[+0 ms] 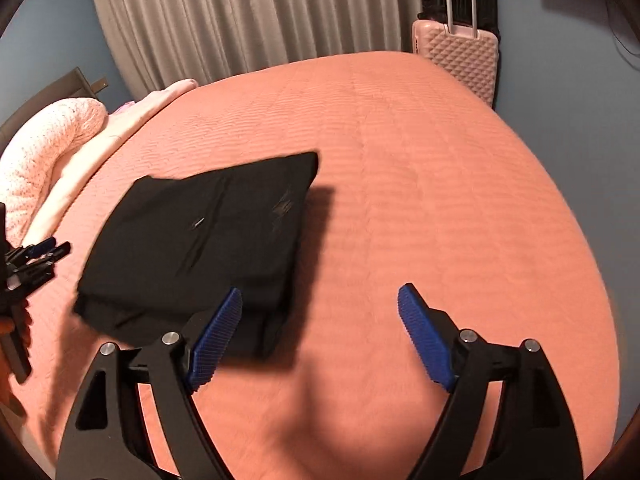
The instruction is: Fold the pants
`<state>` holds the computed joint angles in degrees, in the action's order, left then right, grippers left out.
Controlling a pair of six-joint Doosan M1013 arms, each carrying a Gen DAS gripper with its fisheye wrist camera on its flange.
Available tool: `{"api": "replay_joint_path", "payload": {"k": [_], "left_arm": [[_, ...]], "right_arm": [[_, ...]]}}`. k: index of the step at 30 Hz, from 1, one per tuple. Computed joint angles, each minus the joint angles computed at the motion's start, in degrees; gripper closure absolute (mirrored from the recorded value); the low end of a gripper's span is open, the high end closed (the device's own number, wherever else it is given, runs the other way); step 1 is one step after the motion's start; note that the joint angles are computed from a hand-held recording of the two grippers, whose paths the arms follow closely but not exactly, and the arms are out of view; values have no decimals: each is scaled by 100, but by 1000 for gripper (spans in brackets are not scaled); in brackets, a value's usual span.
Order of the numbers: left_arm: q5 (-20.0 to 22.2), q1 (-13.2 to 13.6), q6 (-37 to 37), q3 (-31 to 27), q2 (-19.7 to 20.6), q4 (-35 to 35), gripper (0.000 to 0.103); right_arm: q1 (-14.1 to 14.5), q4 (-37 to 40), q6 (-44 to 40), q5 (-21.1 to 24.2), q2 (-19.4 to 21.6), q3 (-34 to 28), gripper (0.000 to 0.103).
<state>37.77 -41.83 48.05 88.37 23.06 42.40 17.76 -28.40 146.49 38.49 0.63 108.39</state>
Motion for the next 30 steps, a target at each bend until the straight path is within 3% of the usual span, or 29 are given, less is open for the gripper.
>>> {"api": "replay_joint_path", "payload": {"k": [4,8,13,28,30], "left_arm": [[164,-181,201,22,-113,-583,53],[470,-400,63,-81,-71,-465,53],[601,-362,251,-266,50,-699,53],[653,-259,361,-279,192,-769,52],[640,-202,527,-288,202,-980,35]], "right_arm": [[597,-789,873,630,139,-249,24],[867,-1165,962,813,363,-507,24],[692,-732,417,688,513,-653,24],[581,-688,273,720,562,-579,24],[492,-617,242,685,528,-526,19]]}}
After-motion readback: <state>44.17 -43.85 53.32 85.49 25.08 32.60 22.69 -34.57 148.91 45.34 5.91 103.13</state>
